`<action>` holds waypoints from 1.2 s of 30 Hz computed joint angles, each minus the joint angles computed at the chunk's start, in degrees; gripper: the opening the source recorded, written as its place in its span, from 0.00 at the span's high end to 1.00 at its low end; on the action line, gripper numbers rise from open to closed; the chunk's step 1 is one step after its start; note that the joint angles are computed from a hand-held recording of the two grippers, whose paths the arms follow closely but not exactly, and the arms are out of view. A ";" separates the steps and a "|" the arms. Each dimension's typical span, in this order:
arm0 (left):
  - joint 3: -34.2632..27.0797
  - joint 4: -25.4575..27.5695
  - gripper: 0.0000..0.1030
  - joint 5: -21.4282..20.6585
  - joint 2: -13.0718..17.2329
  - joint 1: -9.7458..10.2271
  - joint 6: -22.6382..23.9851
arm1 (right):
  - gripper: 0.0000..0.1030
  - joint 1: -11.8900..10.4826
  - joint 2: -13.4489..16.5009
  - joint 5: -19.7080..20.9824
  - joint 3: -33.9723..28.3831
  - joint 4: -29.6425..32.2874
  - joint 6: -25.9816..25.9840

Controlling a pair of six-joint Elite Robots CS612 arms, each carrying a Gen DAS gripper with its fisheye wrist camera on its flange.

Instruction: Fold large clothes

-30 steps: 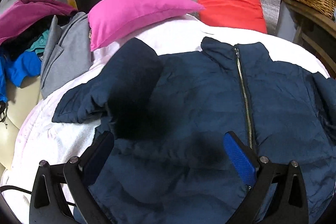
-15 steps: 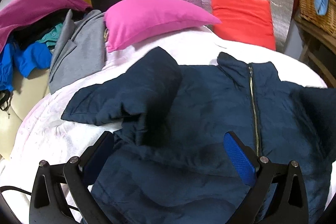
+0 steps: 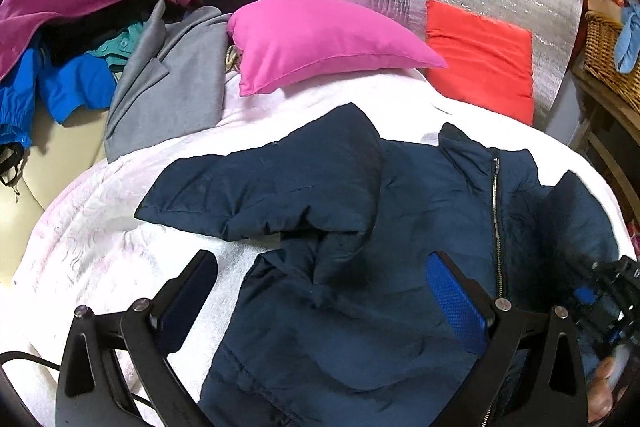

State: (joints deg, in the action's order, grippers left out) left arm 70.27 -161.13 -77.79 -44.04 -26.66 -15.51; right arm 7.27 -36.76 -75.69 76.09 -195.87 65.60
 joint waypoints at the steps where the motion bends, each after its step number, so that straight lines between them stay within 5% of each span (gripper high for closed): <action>1: 0.09 -0.15 0.00 -0.18 -0.08 0.12 -0.30 | 0.61 -0.13 0.03 1.26 -0.04 0.46 0.00; 2: 0.04 -0.24 0.00 -0.49 -0.12 0.29 -0.75 | 0.41 -0.22 0.18 2.22 -0.25 0.54 0.00; 4: -0.09 -0.23 0.00 -1.07 -0.17 0.60 -1.71 | 0.23 -0.23 -0.12 3.12 0.17 -0.51 -0.30; 8: -0.47 0.21 0.00 -1.75 -0.08 1.12 -2.97 | 0.22 -0.30 -1.80 0.77 1.89 -0.42 -2.06; 18: -0.49 0.59 0.00 -1.65 -0.20 1.45 -1.70 | 0.23 -1.67 -1.95 -6.78 4.24 -3.91 12.05; 22: -0.47 0.54 0.00 -1.63 -0.27 1.82 -2.28 | 0.45 -0.77 -2.75 -8.66 1.48 2.36 3.34; 28: -0.38 0.93 0.00 -1.86 -0.39 2.37 -3.37 | 0.46 1.86 -2.64 -9.71 -4.40 10.26 -13.05; 36: -0.25 0.84 0.00 -2.15 -0.51 2.68 -3.55 | 0.46 2.55 -1.39 0.56 -7.19 11.18 -21.10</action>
